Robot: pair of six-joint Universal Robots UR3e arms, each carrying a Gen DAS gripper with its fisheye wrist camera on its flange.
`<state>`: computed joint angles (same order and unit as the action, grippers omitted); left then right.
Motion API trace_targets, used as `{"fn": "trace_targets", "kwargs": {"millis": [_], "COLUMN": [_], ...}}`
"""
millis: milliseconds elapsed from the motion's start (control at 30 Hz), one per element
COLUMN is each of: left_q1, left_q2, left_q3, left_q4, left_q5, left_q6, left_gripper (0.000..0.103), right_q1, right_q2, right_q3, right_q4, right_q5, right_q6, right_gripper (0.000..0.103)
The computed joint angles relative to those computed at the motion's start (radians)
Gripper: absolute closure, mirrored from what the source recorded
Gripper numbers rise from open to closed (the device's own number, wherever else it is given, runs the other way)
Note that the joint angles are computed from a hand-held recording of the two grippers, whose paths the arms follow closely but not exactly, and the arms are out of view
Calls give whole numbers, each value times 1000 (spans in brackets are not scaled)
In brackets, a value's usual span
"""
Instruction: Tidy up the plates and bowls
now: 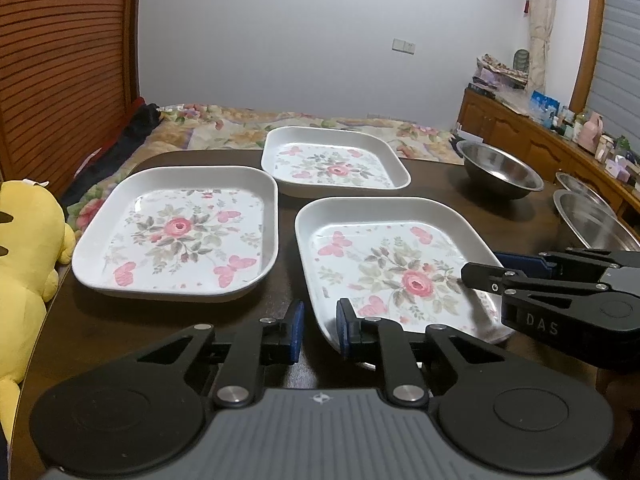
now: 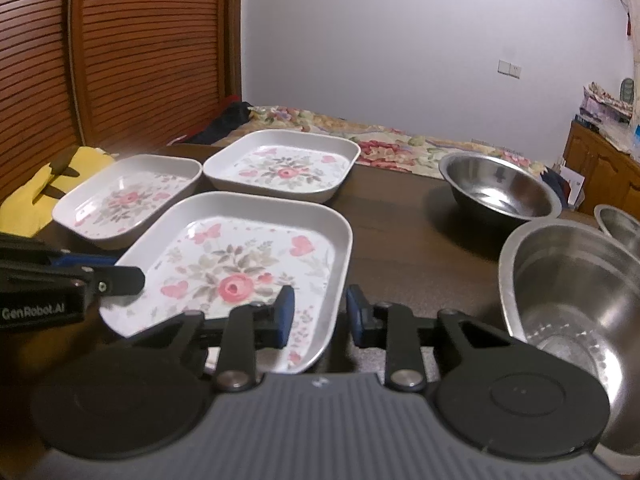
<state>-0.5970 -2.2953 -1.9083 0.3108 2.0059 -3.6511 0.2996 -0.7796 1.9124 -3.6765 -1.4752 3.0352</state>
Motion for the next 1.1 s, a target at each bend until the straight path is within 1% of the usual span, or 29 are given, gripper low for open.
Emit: {"fn": "trace_targets", "kwargs": {"millis": [133,167,200,367,433,533,600,833,967,1100], "left_q1": [5,6,8,5,2,-13,-22,-81,-135,-186], "left_q2": [-9,-10,-9,-8,-4,3,14,59,86,110], "left_q3": [4,3,-1,0,-3,-17,-37,-113,-142,-159], "left_q4": [11,14,21,18,15,22,39,83,82,55], "left_q5": [-5,-7,-13,-11,-9,15,21,62,109,151], "left_q6": [2,1,1,-2,-9,-18,-26,-60,-75,-83], "left_gripper": [85,86,90,90,91,91,91,90,91,91], "right_q1": [-5,-9,-12,-36,-45,-57,-66,-115,-143,-162], "right_q2": [12,11,11,13,17,5,-8,-75,-110,-119], "right_q3": [-5,-4,-2,15,24,50,79,215,309,397], "right_q4": [-14,-13,-13,-35,-52,-63,-84,-177,-238,-311], "right_q5": [4,11,17,67,81,101,117,211,265,299], "right_q6": [0,3,7,22,34,44,49,56,52,41], "right_gripper": [75,76,77,81,85,88,91,91,91,91]}}
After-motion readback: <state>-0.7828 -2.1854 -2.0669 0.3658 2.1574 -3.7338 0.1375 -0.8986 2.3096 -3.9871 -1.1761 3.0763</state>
